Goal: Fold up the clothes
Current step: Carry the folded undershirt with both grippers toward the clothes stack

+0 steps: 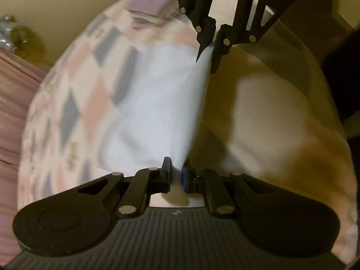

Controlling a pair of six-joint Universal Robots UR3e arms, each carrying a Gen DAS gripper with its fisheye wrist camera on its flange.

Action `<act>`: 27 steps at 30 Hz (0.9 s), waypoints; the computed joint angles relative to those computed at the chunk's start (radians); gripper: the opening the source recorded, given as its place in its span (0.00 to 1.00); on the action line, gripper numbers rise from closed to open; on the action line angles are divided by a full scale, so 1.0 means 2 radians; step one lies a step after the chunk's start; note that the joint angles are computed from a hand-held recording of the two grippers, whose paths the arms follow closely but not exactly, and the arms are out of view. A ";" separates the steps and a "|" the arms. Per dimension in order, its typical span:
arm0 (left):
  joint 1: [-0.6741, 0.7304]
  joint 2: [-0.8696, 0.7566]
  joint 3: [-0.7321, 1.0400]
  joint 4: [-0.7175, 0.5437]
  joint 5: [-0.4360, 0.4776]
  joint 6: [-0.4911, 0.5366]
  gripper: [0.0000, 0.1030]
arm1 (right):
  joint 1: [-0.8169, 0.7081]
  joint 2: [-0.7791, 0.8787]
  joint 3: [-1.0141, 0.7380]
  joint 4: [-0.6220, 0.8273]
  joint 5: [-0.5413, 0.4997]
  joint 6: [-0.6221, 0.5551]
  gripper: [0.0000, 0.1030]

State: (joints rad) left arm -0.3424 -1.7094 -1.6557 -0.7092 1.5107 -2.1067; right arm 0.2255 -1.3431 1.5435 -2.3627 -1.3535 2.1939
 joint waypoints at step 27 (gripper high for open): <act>0.041 0.152 -0.316 0.288 -0.060 -0.210 0.54 | 0.072 -0.044 0.436 -0.591 -0.109 0.277 0.17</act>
State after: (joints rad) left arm -0.2605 -1.4044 -2.2873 -0.1330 1.3905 -2.5272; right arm 0.3686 -1.4315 2.4155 -3.5439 -1.5719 2.7476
